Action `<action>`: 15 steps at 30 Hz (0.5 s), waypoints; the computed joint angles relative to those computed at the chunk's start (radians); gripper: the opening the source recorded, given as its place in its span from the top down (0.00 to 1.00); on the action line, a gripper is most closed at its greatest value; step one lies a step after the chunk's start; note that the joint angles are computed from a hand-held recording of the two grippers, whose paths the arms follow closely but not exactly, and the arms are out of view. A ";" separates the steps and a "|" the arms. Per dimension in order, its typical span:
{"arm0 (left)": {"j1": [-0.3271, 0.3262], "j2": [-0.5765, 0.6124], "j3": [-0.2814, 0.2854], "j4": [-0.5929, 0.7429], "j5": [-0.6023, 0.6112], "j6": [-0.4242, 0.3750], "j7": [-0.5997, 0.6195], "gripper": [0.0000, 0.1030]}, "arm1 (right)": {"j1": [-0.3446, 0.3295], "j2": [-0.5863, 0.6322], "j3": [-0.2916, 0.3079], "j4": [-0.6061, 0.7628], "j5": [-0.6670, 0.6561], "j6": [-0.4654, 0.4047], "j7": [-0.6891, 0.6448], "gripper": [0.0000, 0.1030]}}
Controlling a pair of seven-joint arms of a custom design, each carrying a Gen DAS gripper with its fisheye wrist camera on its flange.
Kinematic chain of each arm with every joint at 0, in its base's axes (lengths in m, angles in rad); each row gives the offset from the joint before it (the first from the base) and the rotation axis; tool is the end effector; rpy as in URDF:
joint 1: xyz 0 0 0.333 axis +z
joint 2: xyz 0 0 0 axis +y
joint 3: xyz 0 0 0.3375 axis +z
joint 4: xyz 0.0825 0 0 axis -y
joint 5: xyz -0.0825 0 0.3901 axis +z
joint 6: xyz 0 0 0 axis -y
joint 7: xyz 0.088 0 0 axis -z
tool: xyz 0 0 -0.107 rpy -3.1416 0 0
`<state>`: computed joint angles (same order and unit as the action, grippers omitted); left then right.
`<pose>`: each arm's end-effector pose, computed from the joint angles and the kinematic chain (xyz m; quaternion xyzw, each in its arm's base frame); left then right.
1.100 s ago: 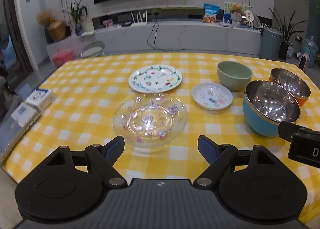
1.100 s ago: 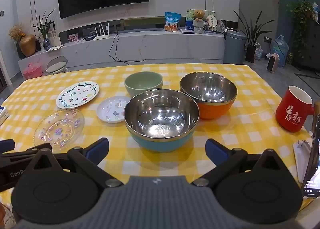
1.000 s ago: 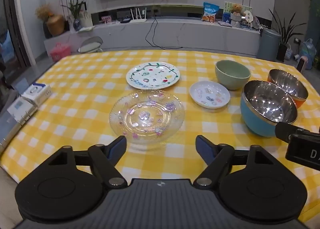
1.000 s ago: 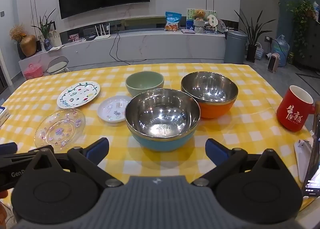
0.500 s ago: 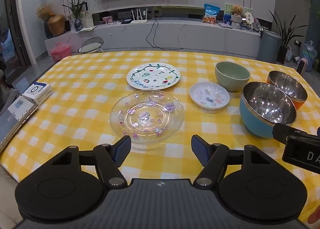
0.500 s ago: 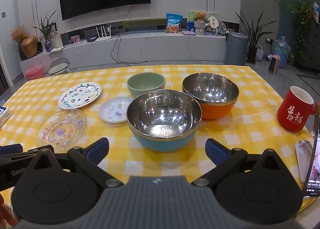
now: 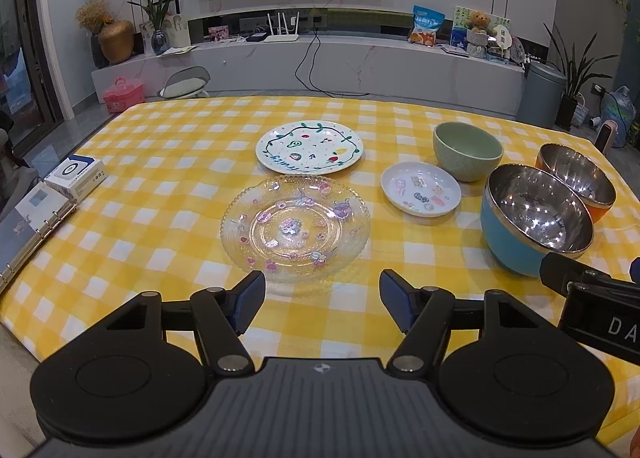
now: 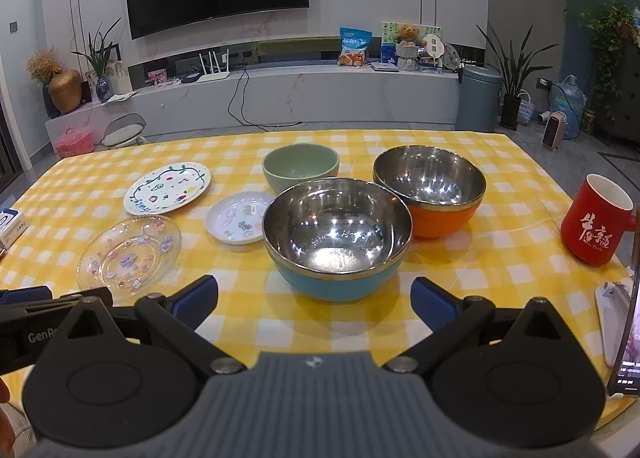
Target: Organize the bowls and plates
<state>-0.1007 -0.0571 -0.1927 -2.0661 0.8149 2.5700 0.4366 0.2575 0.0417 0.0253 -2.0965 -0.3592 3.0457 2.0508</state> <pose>0.5521 -0.1812 0.5347 -0.7291 0.5594 -0.2299 0.3202 0.5741 0.1949 0.5260 -0.6784 0.5875 -0.2549 0.3601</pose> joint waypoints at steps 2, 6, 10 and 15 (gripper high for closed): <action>0.000 -0.001 0.001 -0.002 -0.003 0.003 0.003 0.24 | 0.000 0.000 0.002 -0.001 0.010 0.000 -0.009 0.03; -0.001 0.000 0.000 -0.002 -0.003 0.005 0.006 0.24 | 0.001 0.000 0.001 -0.002 0.011 0.000 -0.009 0.03; -0.002 0.000 0.000 -0.002 -0.006 0.008 0.011 0.24 | 0.000 -0.001 0.002 -0.003 0.019 0.002 -0.014 0.03; -0.003 0.000 -0.001 -0.001 -0.005 0.006 0.010 0.24 | 0.000 -0.001 0.003 -0.004 0.026 0.001 -0.022 0.03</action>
<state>-0.1034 -0.0569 -0.1936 -2.0676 0.8096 2.5760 0.4465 0.2578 0.0408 0.0280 -2.1005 -0.3329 3.0470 2.0292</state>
